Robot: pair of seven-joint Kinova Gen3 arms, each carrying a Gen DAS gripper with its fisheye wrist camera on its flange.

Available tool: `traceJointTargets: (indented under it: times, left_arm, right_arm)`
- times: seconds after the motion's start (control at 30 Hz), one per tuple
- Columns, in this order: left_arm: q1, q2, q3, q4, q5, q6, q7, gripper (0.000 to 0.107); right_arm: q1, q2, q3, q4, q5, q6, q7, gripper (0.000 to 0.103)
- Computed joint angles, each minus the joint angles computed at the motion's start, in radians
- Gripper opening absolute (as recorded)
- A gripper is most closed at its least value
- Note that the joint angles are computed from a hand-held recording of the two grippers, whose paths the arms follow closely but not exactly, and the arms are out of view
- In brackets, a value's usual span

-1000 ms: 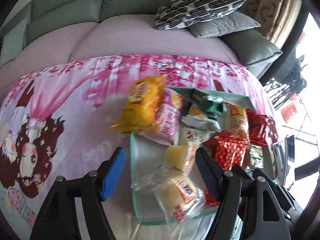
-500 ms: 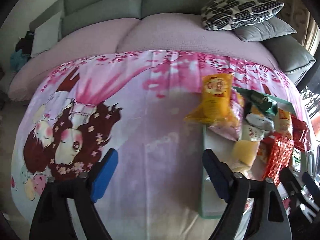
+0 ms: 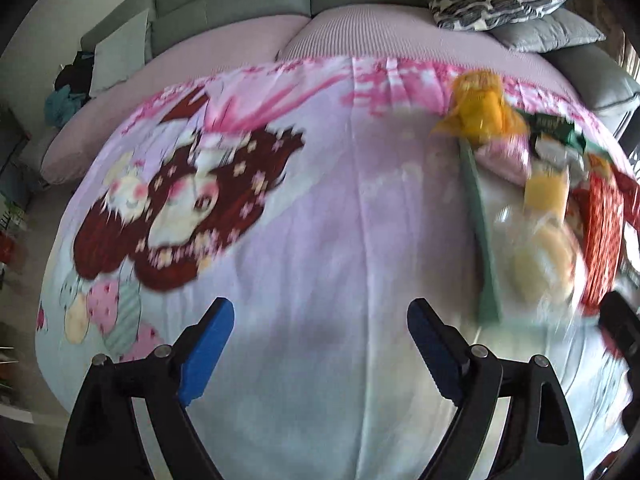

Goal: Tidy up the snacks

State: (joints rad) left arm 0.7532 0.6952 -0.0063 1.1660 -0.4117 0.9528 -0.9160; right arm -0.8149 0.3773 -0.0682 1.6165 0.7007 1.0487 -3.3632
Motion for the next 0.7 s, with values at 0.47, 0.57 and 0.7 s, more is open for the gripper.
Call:
traceJointTargets:
  times: [0.47,0.57,0.7]
  left_arm:
    - [-0.020,-0.051,0.015,0.081,-0.006,-0.045,0.015,0.089]
    - [-0.024,-0.038,0.017,0.062,0.001,-0.028,0.000,0.089]
    - [-0.033,-0.022,0.019,0.043,0.017,-0.012,-0.015,0.089]
  right_arm:
    - [-0.036,0.030,-0.011,-0.031,-0.016,0.038,0.031,0.103]
    - [-0.027,0.035,-0.011,-0.039,-0.034,0.031,0.063,0.103]
    - [-0.020,0.037,-0.006,-0.040,-0.044,0.006,0.090,0.103]
